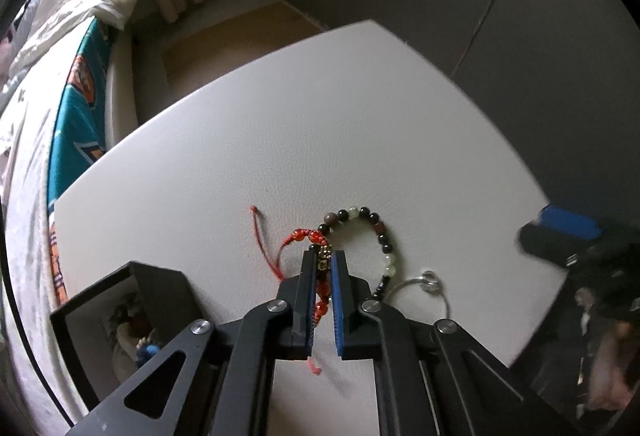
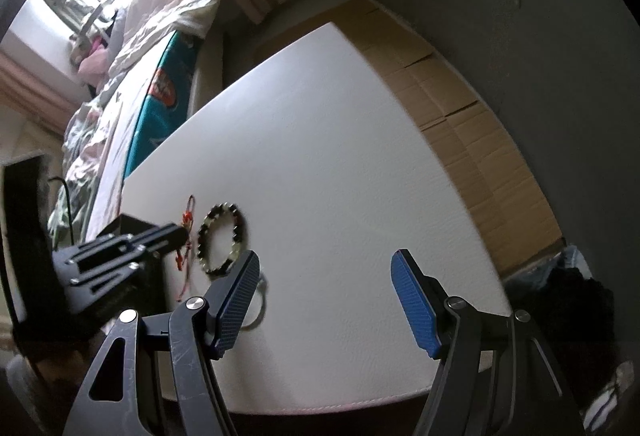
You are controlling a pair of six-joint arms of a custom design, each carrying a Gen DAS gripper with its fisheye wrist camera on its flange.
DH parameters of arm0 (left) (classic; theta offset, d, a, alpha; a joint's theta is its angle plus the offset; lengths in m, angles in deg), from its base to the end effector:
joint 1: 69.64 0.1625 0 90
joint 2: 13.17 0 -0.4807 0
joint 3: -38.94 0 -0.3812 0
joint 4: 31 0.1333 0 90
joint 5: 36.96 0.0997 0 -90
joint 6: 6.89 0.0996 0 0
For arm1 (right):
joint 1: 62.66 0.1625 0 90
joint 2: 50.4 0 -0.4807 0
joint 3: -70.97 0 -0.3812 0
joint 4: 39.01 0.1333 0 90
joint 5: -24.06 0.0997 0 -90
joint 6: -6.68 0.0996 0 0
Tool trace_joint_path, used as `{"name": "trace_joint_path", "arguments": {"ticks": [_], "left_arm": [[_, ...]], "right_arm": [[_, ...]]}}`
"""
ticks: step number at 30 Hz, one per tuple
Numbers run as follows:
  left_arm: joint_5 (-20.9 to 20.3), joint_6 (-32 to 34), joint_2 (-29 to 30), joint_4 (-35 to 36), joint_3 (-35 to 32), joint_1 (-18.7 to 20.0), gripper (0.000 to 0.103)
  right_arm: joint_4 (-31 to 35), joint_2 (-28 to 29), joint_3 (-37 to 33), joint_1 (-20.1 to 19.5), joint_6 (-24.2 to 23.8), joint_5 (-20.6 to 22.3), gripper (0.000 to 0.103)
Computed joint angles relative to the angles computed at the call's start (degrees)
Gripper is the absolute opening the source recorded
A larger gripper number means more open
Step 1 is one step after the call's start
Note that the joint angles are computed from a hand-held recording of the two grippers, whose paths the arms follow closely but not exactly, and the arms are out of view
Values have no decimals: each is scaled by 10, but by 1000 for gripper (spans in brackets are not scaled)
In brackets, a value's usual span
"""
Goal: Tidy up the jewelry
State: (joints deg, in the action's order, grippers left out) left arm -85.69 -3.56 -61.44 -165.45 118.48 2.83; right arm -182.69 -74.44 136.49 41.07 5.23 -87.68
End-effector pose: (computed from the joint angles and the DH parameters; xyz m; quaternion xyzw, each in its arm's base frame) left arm -0.0391 -0.7846 0.2732 0.1285 0.9216 -0.1498 0.3341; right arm 0.2934 -0.7947 0.0365 0.1091 -0.9706 0.1238 0.1753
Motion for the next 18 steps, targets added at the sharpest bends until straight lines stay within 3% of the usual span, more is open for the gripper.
{"name": "trace_joint_path", "arguments": {"ticks": [3,7,18], "left_arm": [[-8,-3,-13,-16,9,-2,7],[-28,-8,-36,-41,29,-6,7],[-29,-21,-89,-94,78,-11,7]], "right_arm": [[27,9,-13,3,-14,8,65],[57,22,-29,7,-38,18,46],[70,52,-49,25,-133,-24,34]]}}
